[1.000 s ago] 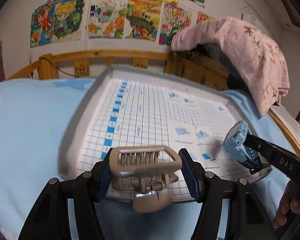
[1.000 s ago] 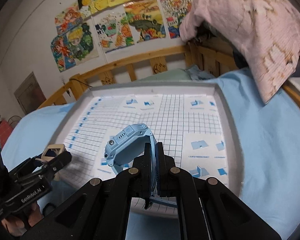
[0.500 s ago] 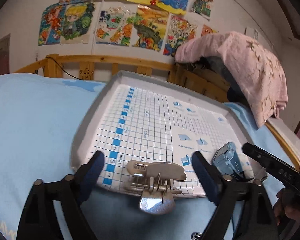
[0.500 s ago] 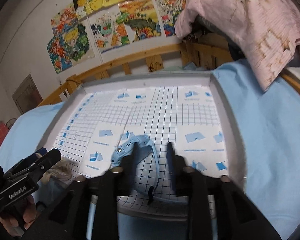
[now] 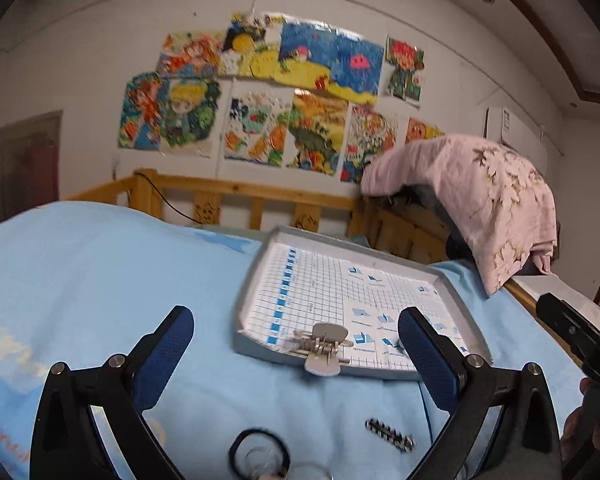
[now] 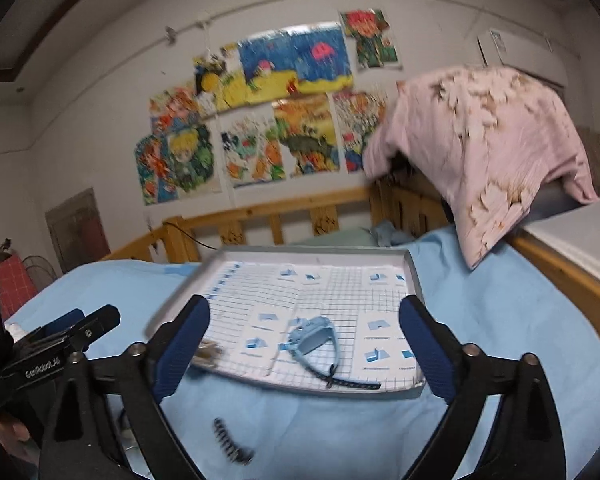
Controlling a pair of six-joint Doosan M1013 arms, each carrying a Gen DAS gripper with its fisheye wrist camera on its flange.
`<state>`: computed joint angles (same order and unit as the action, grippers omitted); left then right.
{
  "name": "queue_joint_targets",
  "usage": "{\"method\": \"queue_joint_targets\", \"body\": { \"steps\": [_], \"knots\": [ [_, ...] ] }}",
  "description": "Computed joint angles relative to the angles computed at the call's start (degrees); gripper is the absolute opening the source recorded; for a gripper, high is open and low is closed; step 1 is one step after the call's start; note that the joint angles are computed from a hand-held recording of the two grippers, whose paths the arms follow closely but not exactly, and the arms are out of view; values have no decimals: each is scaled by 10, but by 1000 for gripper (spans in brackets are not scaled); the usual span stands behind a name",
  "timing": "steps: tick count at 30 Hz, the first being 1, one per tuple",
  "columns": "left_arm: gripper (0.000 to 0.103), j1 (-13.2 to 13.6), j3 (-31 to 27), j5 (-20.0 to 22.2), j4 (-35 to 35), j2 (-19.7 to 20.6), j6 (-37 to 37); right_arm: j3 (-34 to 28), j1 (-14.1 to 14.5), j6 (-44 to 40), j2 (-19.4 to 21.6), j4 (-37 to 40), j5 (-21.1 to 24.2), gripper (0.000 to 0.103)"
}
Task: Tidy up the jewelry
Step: 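Carry the claw clip into the grey tray with the left tool while the right tool places the smartwatch there, then withdraw both open tools from the tray toward the remaining jewelry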
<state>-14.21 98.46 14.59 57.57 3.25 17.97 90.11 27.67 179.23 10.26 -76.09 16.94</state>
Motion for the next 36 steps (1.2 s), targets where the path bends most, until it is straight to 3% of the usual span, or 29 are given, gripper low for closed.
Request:
{"method": "queue_joint_targets", "body": {
  "steps": [7,10,14,20,29,36],
  "knots": [
    [103,-11,60,5,130,-63,-105,58,34,134,-50,-147,22,99],
    [103,-14,84,0,128,-91,-95,82,48,157,-70,-170,30,99],
    [103,-19,114,-2,43,-126,-4,109,67,168,-91,-182,39,99],
    [103,-24,152,5,9,-165,24,147,102,155,-119,-186,62,99],
    [103,-39,203,32,144,-206,-102,183,136,144,-135,-167,97,99],
    [103,-40,215,31,125,-216,-83,190,136,123,-136,-137,91,99]
  ]
}}
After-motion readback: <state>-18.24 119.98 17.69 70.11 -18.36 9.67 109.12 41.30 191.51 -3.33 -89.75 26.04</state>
